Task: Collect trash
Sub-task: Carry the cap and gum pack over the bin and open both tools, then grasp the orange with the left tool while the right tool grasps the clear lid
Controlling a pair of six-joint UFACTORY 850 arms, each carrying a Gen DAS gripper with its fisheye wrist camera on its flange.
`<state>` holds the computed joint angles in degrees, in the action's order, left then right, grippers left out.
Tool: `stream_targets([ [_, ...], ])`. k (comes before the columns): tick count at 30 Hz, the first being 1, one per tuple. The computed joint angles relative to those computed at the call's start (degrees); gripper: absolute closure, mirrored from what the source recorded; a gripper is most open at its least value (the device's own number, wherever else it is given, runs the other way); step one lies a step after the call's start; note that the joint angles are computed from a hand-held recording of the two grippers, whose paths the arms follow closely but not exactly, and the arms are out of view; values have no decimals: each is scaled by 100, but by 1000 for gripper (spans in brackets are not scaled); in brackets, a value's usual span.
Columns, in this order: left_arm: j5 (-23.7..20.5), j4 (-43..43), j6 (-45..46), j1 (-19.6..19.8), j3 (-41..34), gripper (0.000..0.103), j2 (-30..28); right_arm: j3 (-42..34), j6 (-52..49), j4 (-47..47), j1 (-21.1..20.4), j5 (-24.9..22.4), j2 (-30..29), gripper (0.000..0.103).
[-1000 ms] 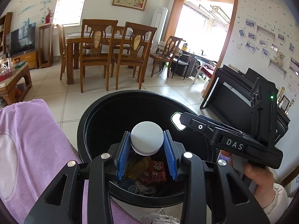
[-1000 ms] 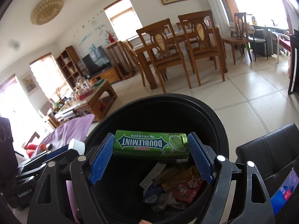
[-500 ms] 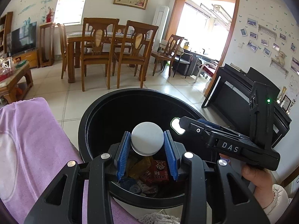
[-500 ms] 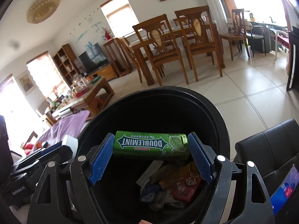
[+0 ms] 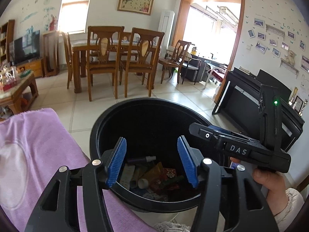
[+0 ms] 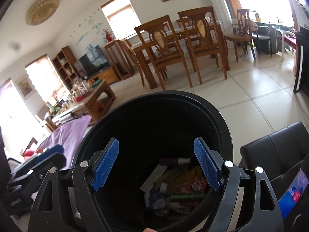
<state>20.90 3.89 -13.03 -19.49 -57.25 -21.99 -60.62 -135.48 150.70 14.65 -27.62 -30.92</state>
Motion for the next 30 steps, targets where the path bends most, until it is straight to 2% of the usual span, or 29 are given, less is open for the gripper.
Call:
stream_targets([
  [2, 41, -221, 236, -12, 50, 45, 60, 2, -59, 66, 50, 63, 16, 23],
  [5, 281, -1235, 1256, -99, 232, 26, 231, 33, -183, 146, 117, 94, 55, 23],
  [9, 598, -1871, 1971, -138, 505, 25, 494, 70, -389, 307, 290, 147, 135, 19],
  [15, 699, -1979, 2004, 170, 916, 24, 851, -25, -508, 348, 692, 247, 186, 18],
  [18, 626, -1788, 1648, 538, 1109, 24, 1016, -165, -432, 198, 943, 315, 140, 18],
  [23, 394, -1597, 1225, 1478, 1273, 24, 1172, -504, -192, -102, 1392, 460, -24, 18],
  [26, 134, -1740, 1327, 2001, 1115, 24, 1032, -676, -56, -281, 1603, 528, -107, 18],
  [30, -296, -1461, 973, 2601, 746, 25, 637, -931, 123, -573, 1850, 681, -229, 18],
])
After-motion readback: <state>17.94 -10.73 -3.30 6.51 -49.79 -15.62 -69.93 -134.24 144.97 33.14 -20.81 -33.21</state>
